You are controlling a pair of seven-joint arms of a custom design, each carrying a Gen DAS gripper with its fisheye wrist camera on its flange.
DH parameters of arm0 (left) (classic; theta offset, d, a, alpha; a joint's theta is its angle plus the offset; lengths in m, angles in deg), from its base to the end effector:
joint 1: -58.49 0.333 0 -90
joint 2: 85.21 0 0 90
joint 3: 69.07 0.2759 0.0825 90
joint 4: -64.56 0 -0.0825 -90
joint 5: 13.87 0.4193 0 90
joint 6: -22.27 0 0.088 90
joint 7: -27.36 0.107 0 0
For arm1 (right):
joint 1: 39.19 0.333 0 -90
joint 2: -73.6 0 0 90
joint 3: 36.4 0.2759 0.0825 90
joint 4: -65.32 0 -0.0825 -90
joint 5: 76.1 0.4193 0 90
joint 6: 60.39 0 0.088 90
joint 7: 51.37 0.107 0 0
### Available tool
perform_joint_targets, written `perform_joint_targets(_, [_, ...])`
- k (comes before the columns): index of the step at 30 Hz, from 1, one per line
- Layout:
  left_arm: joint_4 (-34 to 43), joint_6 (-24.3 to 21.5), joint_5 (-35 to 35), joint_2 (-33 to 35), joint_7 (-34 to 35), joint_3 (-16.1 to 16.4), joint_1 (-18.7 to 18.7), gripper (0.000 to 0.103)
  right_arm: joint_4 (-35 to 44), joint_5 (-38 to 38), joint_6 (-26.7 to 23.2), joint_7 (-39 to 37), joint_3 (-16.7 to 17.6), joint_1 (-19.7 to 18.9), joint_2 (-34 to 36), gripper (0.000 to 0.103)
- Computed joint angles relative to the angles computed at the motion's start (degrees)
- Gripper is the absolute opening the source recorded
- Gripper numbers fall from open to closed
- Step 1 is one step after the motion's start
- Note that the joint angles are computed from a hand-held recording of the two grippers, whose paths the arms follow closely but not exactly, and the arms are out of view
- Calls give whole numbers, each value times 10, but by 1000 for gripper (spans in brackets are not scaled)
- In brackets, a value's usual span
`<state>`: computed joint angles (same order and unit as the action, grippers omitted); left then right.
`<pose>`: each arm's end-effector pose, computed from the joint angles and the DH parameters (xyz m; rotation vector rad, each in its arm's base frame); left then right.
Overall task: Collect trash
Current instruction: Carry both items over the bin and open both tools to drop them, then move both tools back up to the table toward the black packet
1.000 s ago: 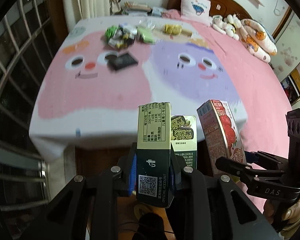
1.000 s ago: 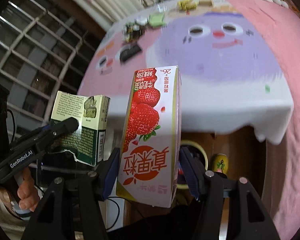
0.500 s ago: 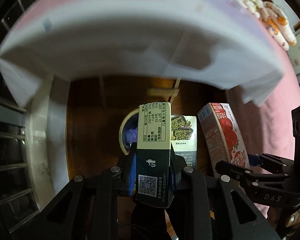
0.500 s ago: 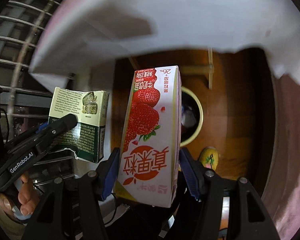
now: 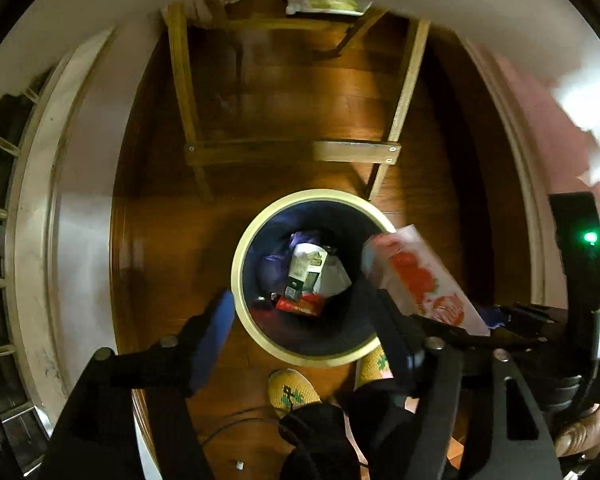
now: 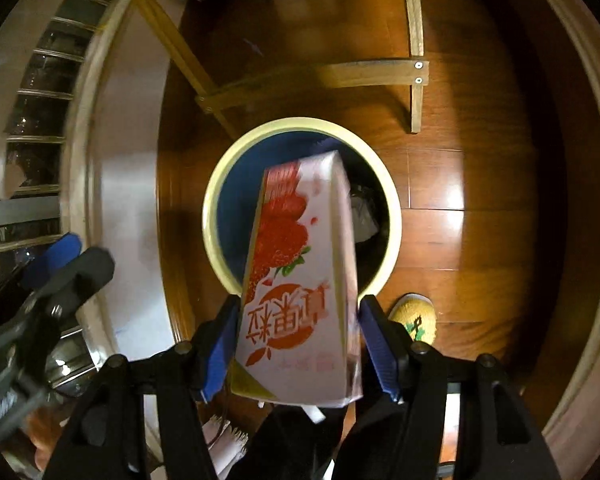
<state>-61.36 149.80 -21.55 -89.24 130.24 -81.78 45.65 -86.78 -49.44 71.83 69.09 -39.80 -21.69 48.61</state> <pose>0.5041 -0.2458 0.3639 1.4640 -2.7566 0.2110 0.4247 0.1185 0.3336 -1.3670 2.5370 0.4679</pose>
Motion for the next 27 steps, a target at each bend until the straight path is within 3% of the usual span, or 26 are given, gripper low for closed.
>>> perform_joint_targets(2, [4, 14, 14, 12, -15, 1, 2, 82, 10, 7, 14, -3, 1, 3, 26, 61])
perform_joint_targets(6, [-1, 26, 31, 10, -36, 5, 8, 84, 17, -1, 32, 3, 9, -1, 41, 74])
perform_joint_targets(13, [10, 19, 34, -11, -42, 12, 21, 86, 32, -19, 23, 12, 15, -2, 35, 74])
perform_joint_targets(27, [76, -29, -13, -81, 2, 18, 26, 86, 78, -122, -44, 112, 28, -17, -83, 74])
